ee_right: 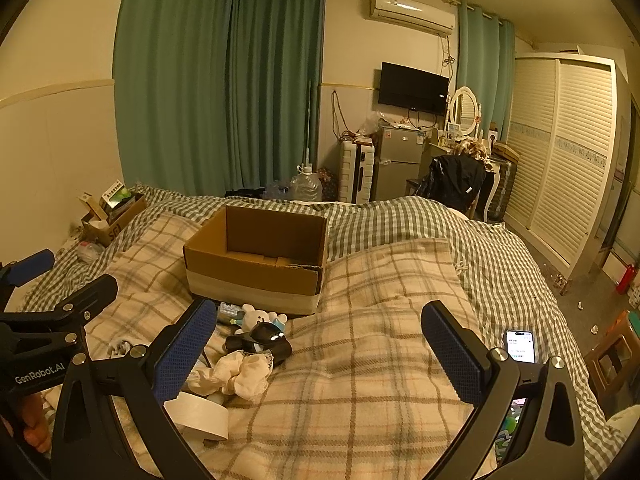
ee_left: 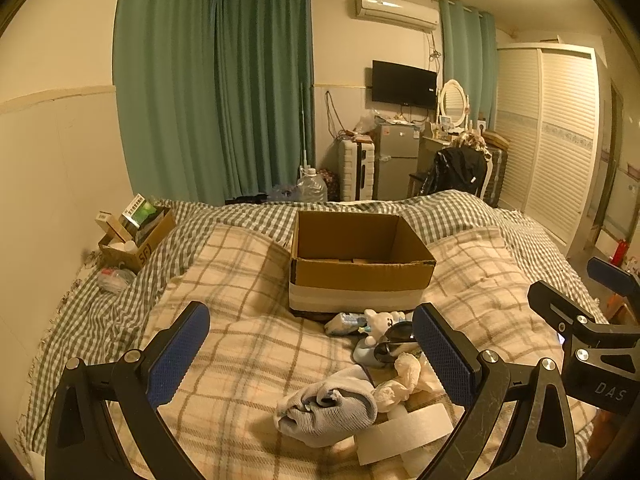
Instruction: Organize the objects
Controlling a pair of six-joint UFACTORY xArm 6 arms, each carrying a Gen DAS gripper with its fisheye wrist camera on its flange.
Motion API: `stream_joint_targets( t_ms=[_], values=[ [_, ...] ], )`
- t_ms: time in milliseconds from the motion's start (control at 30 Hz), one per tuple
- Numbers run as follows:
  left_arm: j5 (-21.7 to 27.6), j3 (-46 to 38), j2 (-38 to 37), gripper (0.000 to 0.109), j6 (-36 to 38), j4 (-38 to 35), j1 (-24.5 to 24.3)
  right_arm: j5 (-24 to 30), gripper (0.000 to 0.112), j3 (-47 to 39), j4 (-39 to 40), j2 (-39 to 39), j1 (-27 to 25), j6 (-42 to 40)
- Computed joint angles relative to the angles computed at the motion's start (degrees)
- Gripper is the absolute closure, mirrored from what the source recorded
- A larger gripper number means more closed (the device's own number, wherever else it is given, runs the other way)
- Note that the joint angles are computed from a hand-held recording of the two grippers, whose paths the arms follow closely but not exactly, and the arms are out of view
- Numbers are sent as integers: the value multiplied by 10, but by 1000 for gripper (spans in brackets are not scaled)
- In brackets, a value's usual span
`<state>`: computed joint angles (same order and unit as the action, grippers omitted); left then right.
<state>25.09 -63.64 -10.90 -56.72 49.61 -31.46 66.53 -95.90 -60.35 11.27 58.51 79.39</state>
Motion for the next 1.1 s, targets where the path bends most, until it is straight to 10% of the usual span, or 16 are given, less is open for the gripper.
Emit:
stream_joint_targets(
  t_ms=[633,800,1100],
  values=[
    [14,39,37,10,134,-155,4,-39,10,35,65,13,-13,-24],
    [-61,66,43,45,287,-339,12,-44,10,33,76,19,-15,-34],
    [-62,81,-5,72,196,-219,21,-108,10,20,125,38,-17,-85]
  ],
)
